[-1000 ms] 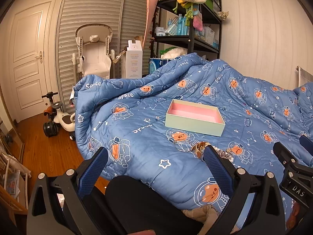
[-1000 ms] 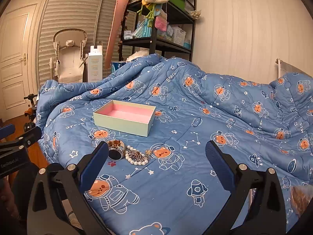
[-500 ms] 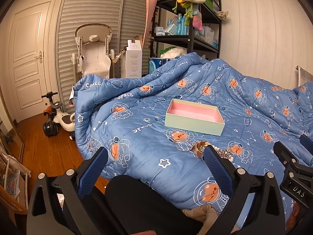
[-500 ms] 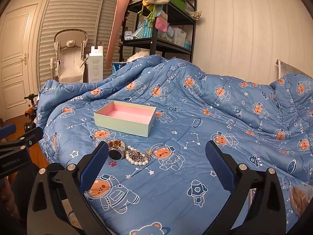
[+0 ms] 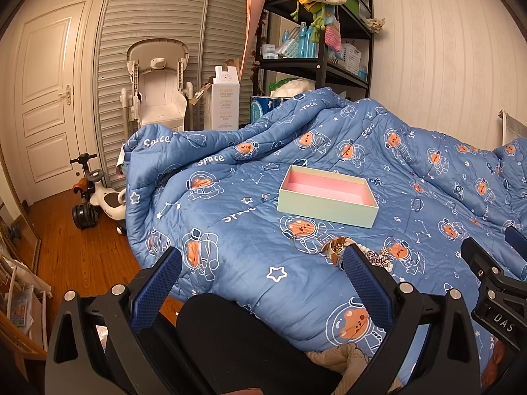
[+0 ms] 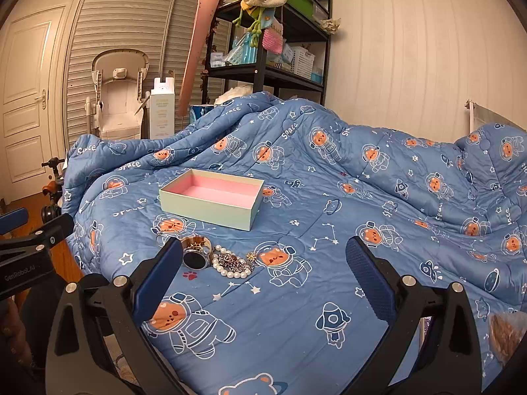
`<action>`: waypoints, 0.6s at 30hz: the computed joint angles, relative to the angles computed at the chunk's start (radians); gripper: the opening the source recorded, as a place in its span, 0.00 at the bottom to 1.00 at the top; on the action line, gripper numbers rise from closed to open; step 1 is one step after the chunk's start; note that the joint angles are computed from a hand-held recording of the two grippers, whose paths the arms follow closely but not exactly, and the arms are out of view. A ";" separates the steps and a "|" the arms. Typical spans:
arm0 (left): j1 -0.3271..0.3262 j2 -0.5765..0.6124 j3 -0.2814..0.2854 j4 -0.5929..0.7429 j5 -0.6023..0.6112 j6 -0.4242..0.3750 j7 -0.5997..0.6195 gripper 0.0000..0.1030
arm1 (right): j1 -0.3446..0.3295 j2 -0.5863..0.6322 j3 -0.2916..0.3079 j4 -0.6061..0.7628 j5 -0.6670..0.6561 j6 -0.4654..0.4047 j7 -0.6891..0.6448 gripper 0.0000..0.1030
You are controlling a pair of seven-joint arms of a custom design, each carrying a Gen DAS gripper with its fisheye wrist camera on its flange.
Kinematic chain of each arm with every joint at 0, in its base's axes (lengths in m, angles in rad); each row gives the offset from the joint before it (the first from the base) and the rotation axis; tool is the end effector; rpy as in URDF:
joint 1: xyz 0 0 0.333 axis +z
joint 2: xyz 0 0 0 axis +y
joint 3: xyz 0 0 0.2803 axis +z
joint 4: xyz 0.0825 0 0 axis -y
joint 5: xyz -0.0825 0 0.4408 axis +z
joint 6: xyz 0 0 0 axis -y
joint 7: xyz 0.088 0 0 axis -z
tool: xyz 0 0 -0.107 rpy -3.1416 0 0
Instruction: Organize jewelry
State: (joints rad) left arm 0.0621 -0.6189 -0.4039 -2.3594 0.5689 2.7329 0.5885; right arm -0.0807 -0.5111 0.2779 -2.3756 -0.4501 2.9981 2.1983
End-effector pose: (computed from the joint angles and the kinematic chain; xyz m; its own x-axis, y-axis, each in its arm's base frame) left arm 0.4600 -0.2142 0.5941 0.1330 -0.9893 0.0606 -0.4449 -0.1142 -0.8883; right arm 0.4996 0.1483 0.5818 0.0306 -0.9995 -0.0043 -0.4125 -0.0087 -0.9109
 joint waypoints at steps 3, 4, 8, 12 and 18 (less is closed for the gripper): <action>-0.002 0.001 0.002 0.000 0.000 -0.001 0.001 0.94 | 0.000 0.000 0.000 0.000 0.000 0.000 -0.001 0.95; -0.001 0.000 0.001 0.000 0.001 0.000 0.000 0.94 | 0.000 0.000 0.000 0.000 0.000 0.000 0.000 0.95; -0.002 0.001 0.002 0.001 0.001 -0.001 0.000 0.94 | 0.003 0.000 -0.002 0.002 0.001 -0.002 -0.004 0.95; -0.002 0.003 0.002 0.002 0.002 -0.001 -0.001 0.94 | 0.002 0.001 -0.002 0.003 0.000 -0.001 -0.003 0.95; -0.003 0.004 0.003 0.002 0.002 -0.002 -0.001 0.94 | 0.004 0.000 -0.002 0.004 0.000 -0.006 -0.004 0.95</action>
State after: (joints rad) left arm 0.0590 -0.6152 -0.4012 -2.3569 0.5709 2.7311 0.5875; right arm -0.0764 -0.5106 0.2760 -2.3720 -0.4501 2.9920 2.1948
